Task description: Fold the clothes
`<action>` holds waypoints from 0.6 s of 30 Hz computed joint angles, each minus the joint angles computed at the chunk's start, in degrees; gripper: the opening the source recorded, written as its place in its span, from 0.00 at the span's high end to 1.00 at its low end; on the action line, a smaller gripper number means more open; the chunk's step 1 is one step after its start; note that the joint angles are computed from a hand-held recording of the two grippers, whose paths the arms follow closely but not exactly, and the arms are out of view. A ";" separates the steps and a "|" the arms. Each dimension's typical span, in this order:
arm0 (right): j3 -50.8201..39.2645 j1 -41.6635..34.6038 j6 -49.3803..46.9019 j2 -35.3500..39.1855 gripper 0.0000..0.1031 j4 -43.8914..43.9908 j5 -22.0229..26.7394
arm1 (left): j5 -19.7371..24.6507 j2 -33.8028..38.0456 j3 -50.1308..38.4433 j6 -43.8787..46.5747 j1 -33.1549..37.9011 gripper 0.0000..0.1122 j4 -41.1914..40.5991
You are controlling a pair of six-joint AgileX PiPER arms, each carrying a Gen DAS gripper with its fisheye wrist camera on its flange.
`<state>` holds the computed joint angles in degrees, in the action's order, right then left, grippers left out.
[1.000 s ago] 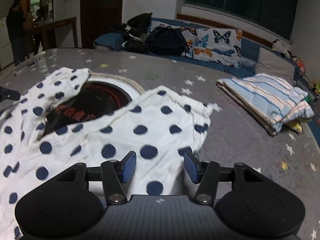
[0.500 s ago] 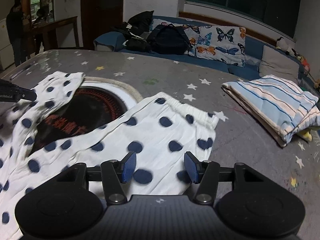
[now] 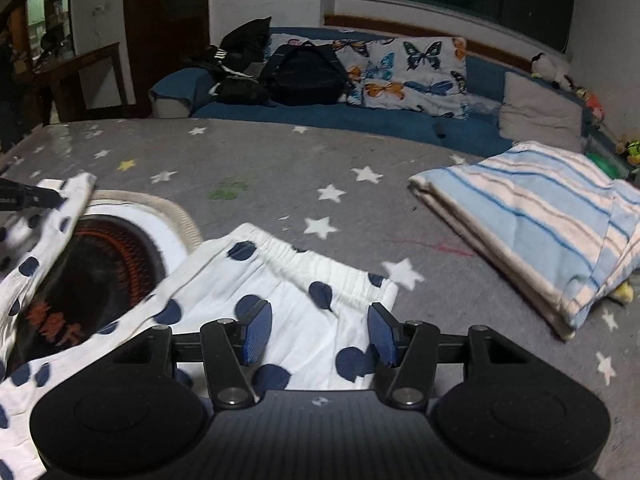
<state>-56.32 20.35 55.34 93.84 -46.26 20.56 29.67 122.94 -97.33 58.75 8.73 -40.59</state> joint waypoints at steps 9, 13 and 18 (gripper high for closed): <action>0.42 1.73 10.09 -0.22 0.48 -11.79 4.04 | -3.87 -1.67 3.43 5.32 1.51 0.87 -5.50; 1.08 3.39 3.96 -3.35 0.47 -6.38 4.38 | -0.55 -6.81 9.52 12.96 3.23 0.77 -11.78; 3.26 7.39 -5.43 -6.41 0.45 2.43 4.98 | 5.58 -13.86 19.29 19.24 6.37 0.77 -14.38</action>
<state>-53.06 27.74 49.91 87.43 -43.83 25.53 35.26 109.07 -78.04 77.99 15.09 -54.97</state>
